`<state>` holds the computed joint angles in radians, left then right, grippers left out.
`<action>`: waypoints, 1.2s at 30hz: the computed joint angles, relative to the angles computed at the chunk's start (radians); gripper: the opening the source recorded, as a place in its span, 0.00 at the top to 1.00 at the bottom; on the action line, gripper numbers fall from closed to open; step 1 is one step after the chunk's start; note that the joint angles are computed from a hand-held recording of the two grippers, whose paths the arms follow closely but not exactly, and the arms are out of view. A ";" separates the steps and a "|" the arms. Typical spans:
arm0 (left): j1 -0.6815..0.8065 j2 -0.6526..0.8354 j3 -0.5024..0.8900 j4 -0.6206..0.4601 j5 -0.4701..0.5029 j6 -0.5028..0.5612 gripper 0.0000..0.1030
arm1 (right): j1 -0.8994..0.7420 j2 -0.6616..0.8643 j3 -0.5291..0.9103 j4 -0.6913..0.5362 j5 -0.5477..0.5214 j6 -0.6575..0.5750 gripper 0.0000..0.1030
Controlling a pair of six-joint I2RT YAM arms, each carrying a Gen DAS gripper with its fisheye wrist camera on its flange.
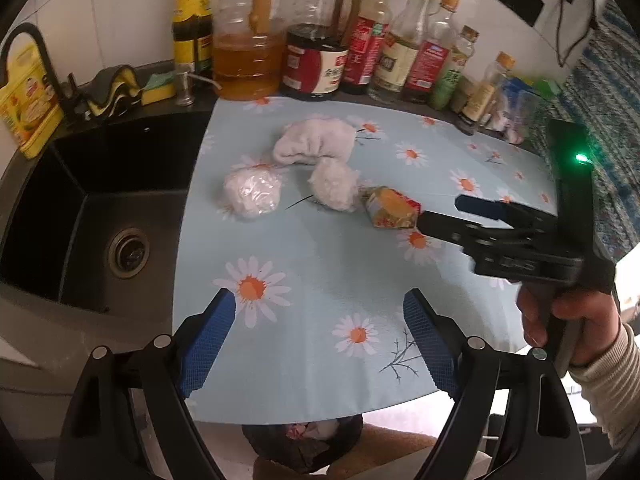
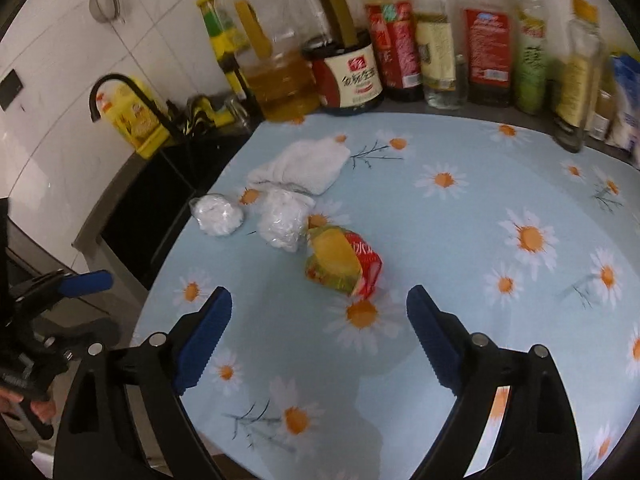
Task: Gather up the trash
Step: 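Raise both grippers back above the table, then grasp the yellow-red snack wrapper with the right gripper while the left grasps the clear plastic bag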
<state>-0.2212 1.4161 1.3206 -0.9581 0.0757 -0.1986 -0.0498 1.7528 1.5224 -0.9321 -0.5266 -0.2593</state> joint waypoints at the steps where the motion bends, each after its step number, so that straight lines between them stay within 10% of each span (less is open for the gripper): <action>1: -0.002 -0.001 0.000 -0.001 -0.010 -0.011 0.19 | 0.015 0.026 0.016 0.012 0.024 -0.018 0.14; 19: 0.022 0.011 0.004 -0.022 -0.082 -0.138 0.19 | 0.117 0.152 -0.021 0.197 0.193 -0.170 0.40; 36: 0.033 0.206 0.150 -0.020 -0.089 -0.079 0.19 | 0.025 0.059 -0.058 0.146 0.046 -0.190 0.41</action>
<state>-0.1886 1.6223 1.4710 -0.9784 -0.0137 -0.2776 -0.0251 1.8121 1.4640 -0.7858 -0.4808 -0.4492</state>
